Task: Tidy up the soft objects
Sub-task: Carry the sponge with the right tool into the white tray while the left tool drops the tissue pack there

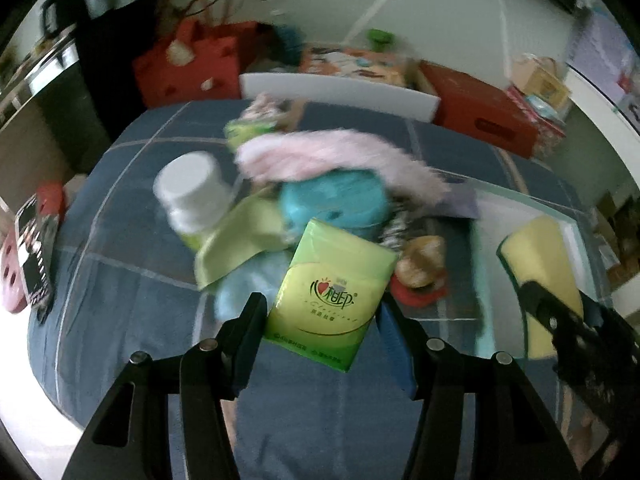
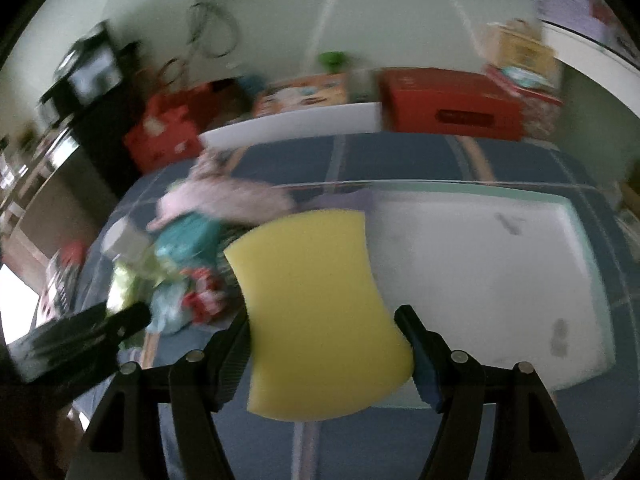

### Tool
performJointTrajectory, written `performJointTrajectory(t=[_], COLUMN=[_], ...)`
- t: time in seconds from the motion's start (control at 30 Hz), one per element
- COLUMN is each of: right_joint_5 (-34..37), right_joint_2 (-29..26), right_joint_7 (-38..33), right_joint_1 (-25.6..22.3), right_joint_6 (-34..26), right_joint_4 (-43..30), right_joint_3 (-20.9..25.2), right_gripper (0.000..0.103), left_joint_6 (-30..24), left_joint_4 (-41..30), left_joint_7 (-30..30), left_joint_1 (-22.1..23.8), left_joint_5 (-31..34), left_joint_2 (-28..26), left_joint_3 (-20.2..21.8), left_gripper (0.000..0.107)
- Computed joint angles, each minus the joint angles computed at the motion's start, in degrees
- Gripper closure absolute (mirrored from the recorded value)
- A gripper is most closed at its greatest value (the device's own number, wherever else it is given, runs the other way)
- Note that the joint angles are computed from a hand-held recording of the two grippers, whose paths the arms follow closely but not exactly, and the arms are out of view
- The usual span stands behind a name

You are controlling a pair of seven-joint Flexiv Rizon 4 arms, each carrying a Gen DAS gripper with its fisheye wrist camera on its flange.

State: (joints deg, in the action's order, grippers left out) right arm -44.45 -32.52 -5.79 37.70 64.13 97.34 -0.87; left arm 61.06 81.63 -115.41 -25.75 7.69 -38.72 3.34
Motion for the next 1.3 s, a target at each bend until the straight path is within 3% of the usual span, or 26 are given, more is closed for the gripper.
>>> performJointTrajectory(t=[0.27,0.7,0.93,1.17,1.3], right_joint_5=[1.01,4.42,4.98,5.39,4.57], right_joint_2=[2.81,5.26,6.35,5.81,6.13], right_joint_7=[6.45,14.67,17.05,17.54,17.88], right_joint_1=[-2.1,-8.37,-10.61,-11.65,-10.94], right_joint_6=[-10.91,-16.17,-16.57,-15.43,-17.1], right_joint_4=[1.34,6.86,9.66,10.3,10.03], right_joint_3=[-0.2,1.28,2.1,2.35,2.09], right_gripper=[0.031,0.03,0.029,0.029,0.028], left_joint_6=[-4.4,-12.5,-14.98,-12.91,-11.4], left_joint_4=[-11.81,-33.24,-39.65,-40.16,-38.97], left_joint_7=[9.12,19.39,23.76,25.25,25.39], left_joint_1=[-0.7,-5.45,-7.31,-7.84,-7.73], left_joint_5=[-3.29,-6.91,-8.47,-8.95,-9.24], left_joint_2=[-7.29,-21.05,-26.46,-27.5,-26.85], left_joint_3=[-4.25,-5.79,-6.21,-5.99,-5.92], left_gripper=[0.049,0.049,0.049,0.048,0.027])
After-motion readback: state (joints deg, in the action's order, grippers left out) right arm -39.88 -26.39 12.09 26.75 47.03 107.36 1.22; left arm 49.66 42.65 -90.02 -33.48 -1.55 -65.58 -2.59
